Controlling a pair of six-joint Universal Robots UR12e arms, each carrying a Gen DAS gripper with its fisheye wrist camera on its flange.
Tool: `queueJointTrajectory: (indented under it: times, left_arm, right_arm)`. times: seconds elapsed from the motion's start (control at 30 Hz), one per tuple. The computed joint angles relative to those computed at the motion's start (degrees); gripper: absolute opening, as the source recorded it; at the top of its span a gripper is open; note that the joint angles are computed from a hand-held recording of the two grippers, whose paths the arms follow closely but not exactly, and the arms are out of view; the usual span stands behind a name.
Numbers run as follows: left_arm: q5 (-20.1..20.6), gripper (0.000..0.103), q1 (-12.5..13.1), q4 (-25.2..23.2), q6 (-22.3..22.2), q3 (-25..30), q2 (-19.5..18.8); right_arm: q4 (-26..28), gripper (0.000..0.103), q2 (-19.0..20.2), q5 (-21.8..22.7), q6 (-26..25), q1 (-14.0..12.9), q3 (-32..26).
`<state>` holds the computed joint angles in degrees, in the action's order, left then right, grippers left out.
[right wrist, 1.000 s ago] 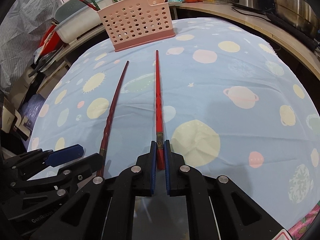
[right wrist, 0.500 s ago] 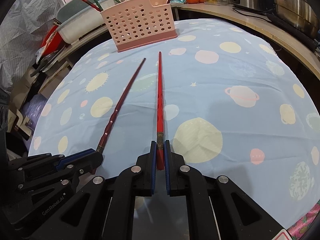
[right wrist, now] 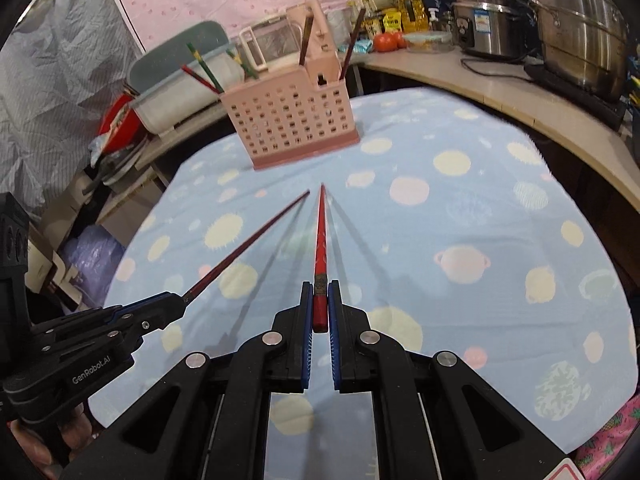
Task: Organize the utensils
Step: 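Lift both held chopsticks and carry them over the pink holder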
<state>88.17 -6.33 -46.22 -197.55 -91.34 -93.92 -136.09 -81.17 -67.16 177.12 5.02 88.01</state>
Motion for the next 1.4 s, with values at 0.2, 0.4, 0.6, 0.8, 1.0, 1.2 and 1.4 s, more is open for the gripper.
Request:
queueJointTrajectory:
  times: [0.2,0.4,0.6,0.8,1.0,1.2,1.4]
  left_arm:
    - [1.4,0.007,0.78,2.35,0.31,2.21,-0.38]
    - [2.66,0.007,1.47,4.37,1.04,5.64,-1.62]
    - [3.99,0.007,1.72,5.69,2.21,9.32,-3.47]
    - [4.67,0.007,2.15,6.19,3.08,13.24,-5.58]
    - [6.08,0.007,2.47,7.14,4.57,17.04,-7.48]
    - [7.26,0.007,3.08,8.0,5.28,21.88,-9.78]
    - [8.23,0.007,3.88,8.56,5.51,27.99,-12.82]
  right_arm:
    - [-3.4,0.007,0.99,1.5,1.87,-0.38,-2.96]
    - [-6.23,0.007,3.14,2.57,3.96,-0.38,-7.31]
    - [-7.81,0.007,5.79,2.31,4.42,0.09,-12.28]
    - [-8.58,0.007,8.3,1.8,4.4,0.68,-16.63]
    - [-9.12,0.007,11.01,2.08,5.83,0.86,-21.44]
    - [-9.95,0.007,14.42,0.74,7.81,1.01,-27.82]
    - [-9.49,0.007,18.65,-1.36,8.96,1.04,-35.58]
